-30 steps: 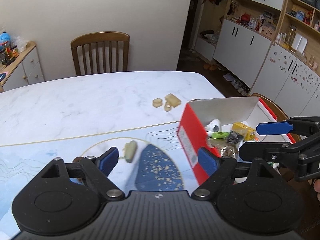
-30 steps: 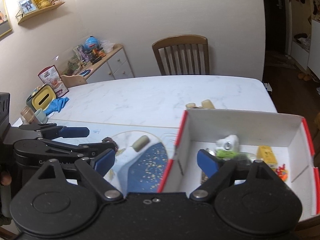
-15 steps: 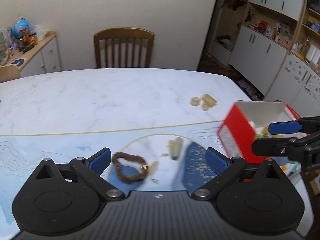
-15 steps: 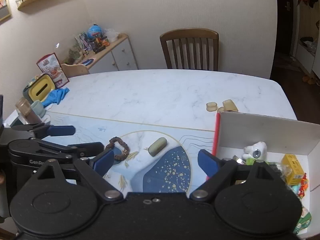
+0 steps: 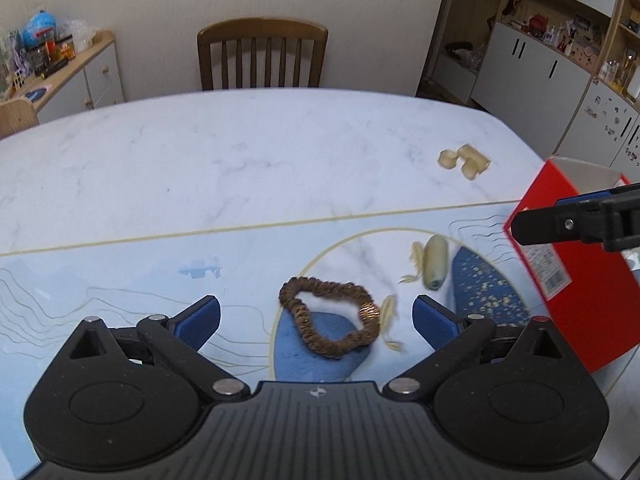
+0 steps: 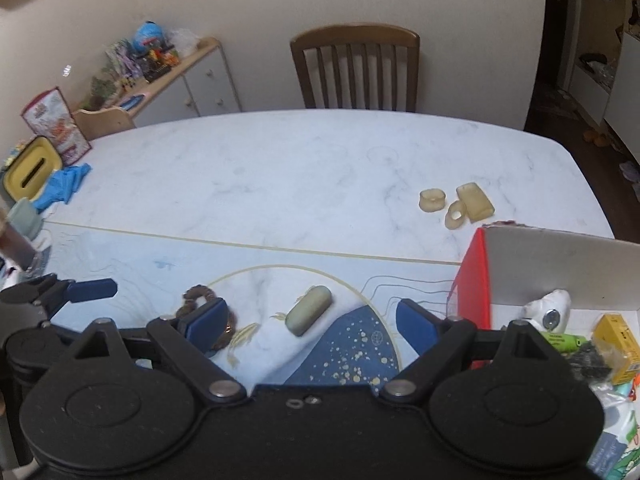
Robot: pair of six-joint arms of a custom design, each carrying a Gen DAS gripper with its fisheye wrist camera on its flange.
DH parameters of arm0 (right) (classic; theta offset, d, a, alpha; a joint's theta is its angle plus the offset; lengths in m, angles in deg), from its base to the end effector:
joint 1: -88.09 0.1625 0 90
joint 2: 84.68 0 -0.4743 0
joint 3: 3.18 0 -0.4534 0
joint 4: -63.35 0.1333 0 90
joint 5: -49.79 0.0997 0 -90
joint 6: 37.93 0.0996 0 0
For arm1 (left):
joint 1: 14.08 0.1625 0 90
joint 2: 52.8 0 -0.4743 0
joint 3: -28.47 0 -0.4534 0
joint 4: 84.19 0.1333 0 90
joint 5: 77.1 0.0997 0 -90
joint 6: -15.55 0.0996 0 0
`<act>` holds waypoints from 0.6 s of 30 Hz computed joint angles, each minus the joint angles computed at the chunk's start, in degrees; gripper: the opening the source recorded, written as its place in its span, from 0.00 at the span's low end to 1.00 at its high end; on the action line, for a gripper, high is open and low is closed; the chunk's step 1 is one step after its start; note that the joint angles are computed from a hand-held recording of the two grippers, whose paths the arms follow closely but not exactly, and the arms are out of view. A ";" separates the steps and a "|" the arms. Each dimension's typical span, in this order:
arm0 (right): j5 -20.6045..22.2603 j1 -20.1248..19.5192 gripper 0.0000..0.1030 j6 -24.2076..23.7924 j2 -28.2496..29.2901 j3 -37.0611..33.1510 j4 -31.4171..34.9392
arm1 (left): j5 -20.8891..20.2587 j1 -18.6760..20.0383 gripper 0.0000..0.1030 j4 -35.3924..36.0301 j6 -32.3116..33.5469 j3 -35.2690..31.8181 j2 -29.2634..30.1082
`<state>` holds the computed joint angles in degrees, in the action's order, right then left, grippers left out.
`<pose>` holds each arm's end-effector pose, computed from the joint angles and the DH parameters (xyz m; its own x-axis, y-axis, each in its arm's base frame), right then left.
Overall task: Organize objects
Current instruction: 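Move both tools out of the box toward the bracelet and green cylinder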
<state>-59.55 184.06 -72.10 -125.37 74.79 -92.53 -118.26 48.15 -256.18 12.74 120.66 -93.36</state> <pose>0.1885 -0.8379 0.1623 -0.7388 -0.4412 0.5094 -0.6119 0.7559 -0.2327 -0.1702 -0.7703 0.1093 -0.7785 -0.0674 -0.6241 0.3643 0.7611 -0.5367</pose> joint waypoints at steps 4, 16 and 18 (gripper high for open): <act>-2.14 0.06 0.88 1.45 2.37 -2.24 0.90 | 0.54 1.06 1.00 -0.06 0.30 -0.90 1.03; -6.85 -0.27 0.79 3.94 7.65 -7.02 3.41 | 1.47 2.91 1.00 1.90 -0.84 -3.31 3.18; -7.42 -0.21 0.77 3.51 8.45 -7.69 3.34 | 1.06 3.07 1.00 1.60 -0.63 -3.46 3.37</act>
